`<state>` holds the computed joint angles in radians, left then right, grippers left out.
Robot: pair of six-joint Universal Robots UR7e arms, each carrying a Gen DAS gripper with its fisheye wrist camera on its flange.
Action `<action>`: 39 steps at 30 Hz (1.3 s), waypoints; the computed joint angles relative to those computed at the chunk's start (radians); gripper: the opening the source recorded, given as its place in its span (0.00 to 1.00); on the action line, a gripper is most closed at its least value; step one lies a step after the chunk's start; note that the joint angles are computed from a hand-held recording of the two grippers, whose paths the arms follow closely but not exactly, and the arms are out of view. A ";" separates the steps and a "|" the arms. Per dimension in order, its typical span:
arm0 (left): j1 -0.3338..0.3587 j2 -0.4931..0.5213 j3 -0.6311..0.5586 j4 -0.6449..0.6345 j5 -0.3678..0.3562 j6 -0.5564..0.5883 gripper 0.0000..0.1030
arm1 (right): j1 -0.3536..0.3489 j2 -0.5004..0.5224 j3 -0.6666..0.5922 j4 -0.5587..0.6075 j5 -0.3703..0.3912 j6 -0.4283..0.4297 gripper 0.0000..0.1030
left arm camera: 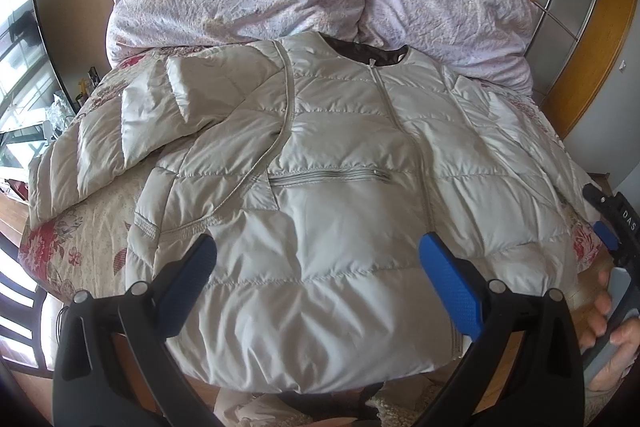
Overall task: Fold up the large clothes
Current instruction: 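Grasp the jacket sleeve cuff with the right gripper and lift it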
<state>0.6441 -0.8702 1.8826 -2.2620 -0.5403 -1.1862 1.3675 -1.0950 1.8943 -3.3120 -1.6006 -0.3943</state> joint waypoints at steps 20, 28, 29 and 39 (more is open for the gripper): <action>0.151 0.074 -0.059 -0.284 -0.155 0.309 0.98 | -0.268 0.169 -0.497 0.326 0.201 0.600 0.69; 0.164 0.084 -0.051 -0.411 -0.172 0.398 0.98 | -0.261 0.230 -0.611 0.354 0.124 0.644 0.18; 0.164 0.082 -0.046 -0.420 -0.166 0.398 0.98 | -0.251 0.236 -0.624 0.361 0.102 0.631 0.17; 0.168 0.041 0.080 -0.735 -0.125 0.448 0.98 | -0.090 0.227 -0.619 0.158 -0.014 0.272 0.07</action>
